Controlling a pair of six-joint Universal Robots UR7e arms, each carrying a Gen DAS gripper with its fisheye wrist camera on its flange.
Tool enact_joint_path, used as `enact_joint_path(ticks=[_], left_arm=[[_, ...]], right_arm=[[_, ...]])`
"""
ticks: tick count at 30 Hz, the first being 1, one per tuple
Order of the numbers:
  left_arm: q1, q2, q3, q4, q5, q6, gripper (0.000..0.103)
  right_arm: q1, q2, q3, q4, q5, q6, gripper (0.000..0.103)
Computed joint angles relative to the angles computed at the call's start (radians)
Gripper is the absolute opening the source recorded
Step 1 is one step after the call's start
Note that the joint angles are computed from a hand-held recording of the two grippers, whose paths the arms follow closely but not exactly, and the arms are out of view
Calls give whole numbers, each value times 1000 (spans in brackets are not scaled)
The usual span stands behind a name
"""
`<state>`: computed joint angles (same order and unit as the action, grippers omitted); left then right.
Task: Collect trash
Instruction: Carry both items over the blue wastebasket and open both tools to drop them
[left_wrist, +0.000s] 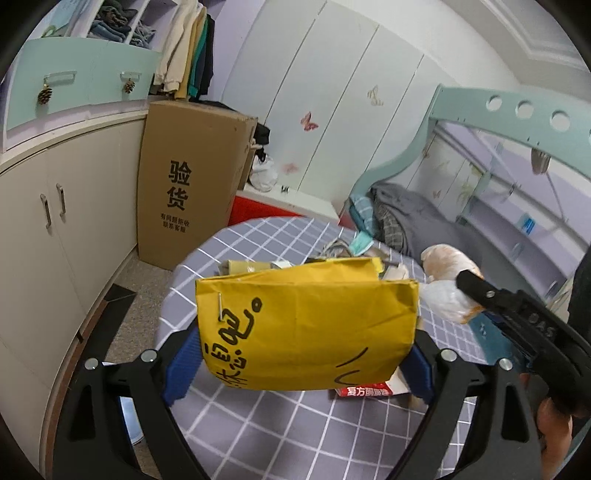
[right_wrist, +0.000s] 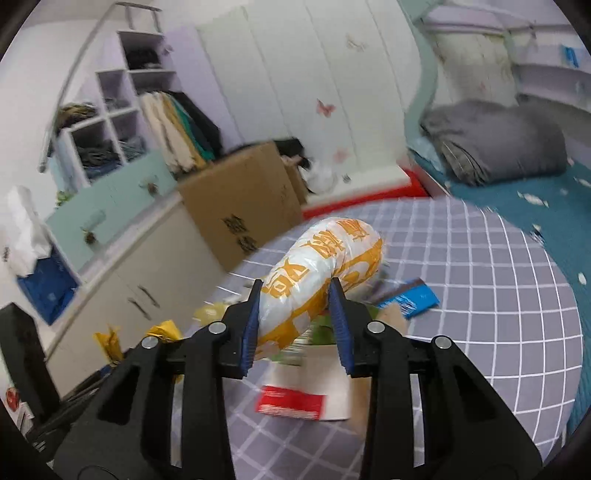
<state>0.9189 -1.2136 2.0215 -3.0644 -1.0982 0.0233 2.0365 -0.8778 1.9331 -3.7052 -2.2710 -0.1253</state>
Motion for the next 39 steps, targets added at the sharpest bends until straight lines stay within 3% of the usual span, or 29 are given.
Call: enact_joint_path(ticks=[4,8,10,19,26,27,30,34,39], left_arm=[[30,-79,17,21,-35,-17,89],[71,-147,33,26,-41,-14,89],[95,-173,39,24,-35,-25,89],[251,-215,20,66,99,14,89],[393,-168,-44,79,257,57,89],[410,-159,-56,86,269,54,89],[468,-126,-104,131,273,32,89],[524,-82,-153,196,261,5,89],[539,-50,-170,235,228,-13,89]], right_arm=[[58,49,-41,0,21,-52,35],[123,159,-133,-90,-42,-187,35],[135,191,-159,-73,-5,-187,35],[116,359,-329,277,153,-88,35],[75,544,-565,617,254,-31,37],[63,573,-601,655,274,-18,40],[34,656,-707,760,304,7,77],[19,729,-790,808,262,37,77],[17,738,-782,786,224,49,81]])
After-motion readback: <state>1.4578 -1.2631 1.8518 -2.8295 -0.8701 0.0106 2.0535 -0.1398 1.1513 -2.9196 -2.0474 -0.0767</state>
